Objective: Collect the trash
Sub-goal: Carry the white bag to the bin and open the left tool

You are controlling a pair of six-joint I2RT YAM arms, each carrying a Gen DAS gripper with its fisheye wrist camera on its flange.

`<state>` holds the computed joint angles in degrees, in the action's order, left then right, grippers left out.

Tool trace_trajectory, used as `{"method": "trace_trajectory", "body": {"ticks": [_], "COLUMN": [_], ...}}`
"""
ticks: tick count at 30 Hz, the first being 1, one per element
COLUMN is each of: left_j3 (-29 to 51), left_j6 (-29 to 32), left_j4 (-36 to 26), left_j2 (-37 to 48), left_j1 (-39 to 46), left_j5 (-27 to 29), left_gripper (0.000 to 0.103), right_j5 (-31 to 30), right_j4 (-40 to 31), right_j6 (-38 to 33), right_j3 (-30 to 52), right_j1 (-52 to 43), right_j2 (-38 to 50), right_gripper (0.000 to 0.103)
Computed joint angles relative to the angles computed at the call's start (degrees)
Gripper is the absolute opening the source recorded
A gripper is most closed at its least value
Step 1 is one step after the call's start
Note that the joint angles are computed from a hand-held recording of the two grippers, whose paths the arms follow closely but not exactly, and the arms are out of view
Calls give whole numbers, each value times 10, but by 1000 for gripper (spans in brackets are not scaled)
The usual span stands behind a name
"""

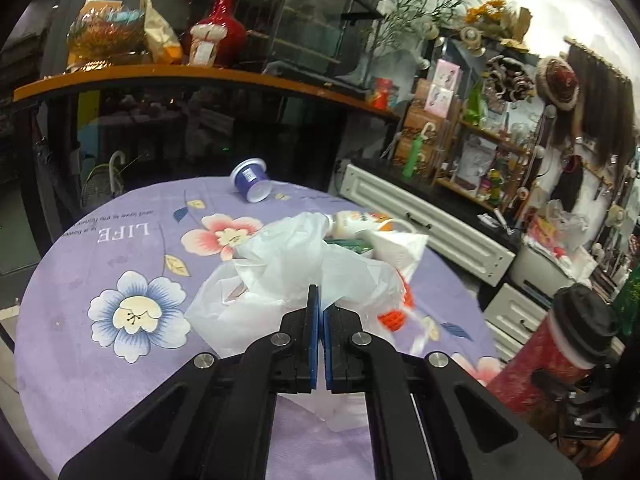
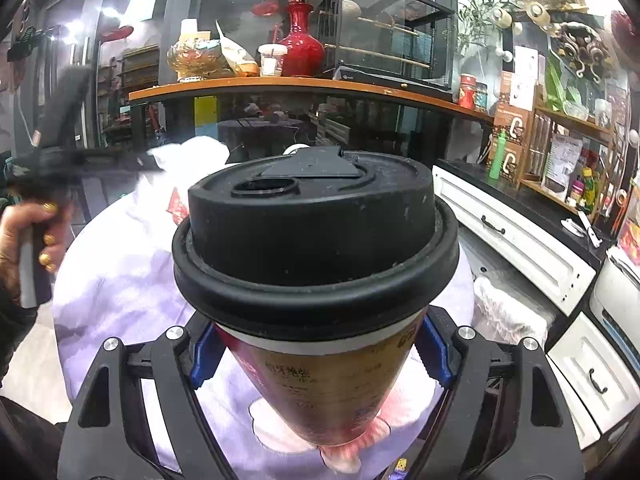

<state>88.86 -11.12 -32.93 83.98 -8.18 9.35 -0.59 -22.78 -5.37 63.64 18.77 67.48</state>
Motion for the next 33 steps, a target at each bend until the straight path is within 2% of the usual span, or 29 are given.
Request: {"method": "trace_trajectory", "body": {"ticks": [8, 16, 26, 33], "left_j3": [12, 63, 210, 343], "left_j6": [-4, -7, -1, 5], "left_j4": [6, 7, -30, -88], "left_j2": [-24, 11, 149, 288], "left_j1": [-57, -138, -246, -325], "left_j5": [8, 4, 13, -16], "left_gripper": [3, 3, 3, 3], "right_j5": [-12, -28, -107, -187], "right_j4": [-6, -21, -42, -46], "right_j6": [6, 6, -16, -61], "right_j3": [-38, -66, -114, -149], "right_j1": [-29, -85, -265, -438], "right_j2": [-46, -96, -154, -164], "right_gripper": [78, 78, 78, 78]}}
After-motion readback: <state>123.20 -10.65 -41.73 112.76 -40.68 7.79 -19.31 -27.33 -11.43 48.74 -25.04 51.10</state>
